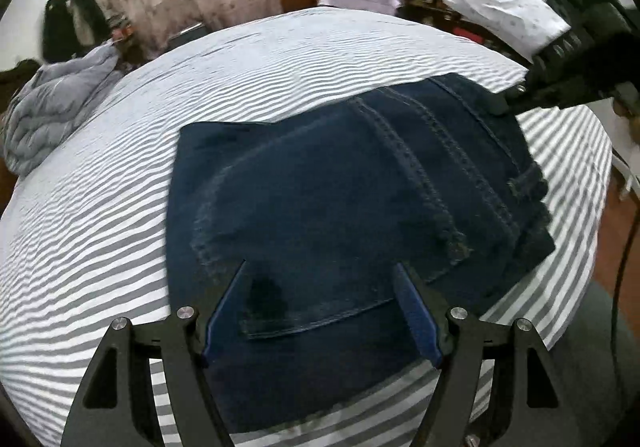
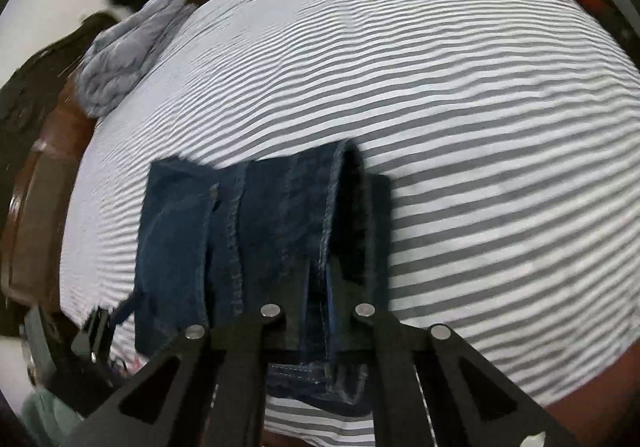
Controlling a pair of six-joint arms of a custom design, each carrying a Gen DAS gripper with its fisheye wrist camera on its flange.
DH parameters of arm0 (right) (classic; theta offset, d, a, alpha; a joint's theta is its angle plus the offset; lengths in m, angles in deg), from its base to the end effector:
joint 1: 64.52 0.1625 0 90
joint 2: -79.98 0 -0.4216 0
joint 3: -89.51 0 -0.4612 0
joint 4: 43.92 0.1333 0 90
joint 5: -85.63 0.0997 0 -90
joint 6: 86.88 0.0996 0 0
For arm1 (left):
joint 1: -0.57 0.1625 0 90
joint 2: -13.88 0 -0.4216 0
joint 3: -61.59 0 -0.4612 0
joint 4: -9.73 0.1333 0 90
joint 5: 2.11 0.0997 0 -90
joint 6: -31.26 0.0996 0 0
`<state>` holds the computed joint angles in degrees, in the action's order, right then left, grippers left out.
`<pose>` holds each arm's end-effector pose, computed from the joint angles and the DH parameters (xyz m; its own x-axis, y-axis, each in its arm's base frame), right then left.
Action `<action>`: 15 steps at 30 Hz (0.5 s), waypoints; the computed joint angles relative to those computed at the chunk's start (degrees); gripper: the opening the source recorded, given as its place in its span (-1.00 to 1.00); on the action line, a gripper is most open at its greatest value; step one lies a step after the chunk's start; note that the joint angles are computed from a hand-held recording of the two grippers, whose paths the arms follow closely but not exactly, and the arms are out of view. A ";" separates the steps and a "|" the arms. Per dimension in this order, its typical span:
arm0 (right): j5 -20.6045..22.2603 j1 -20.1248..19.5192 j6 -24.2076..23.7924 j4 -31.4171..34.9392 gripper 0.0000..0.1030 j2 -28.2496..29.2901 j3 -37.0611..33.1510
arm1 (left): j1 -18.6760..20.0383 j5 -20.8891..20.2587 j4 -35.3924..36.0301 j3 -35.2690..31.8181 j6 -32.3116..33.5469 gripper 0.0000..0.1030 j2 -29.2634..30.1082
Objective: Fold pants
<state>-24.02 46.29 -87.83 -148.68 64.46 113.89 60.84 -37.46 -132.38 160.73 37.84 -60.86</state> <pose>0.4382 -0.8720 0.1212 -0.8866 -0.3176 0.3362 -0.3681 0.9247 -0.0972 -0.1341 -0.6674 0.3741 -0.6356 0.0460 -0.7706 0.5153 0.7686 -0.3792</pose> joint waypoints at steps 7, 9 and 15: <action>-0.32 -1.26 4.77 4.58 -0.65 2.15 -1.80 | 1.01 -1.74 1.83 -0.63 -0.88 0.43 0.45; 1.24 -1.30 5.38 4.05 -0.40 1.14 -0.64 | 0.61 -1.29 0.68 -0.96 -1.51 0.43 -0.05; -2.48 -0.20 1.47 1.56 -0.37 -6.11 12.64 | 1.15 6.47 -0.54 -2.01 0.26 0.46 0.91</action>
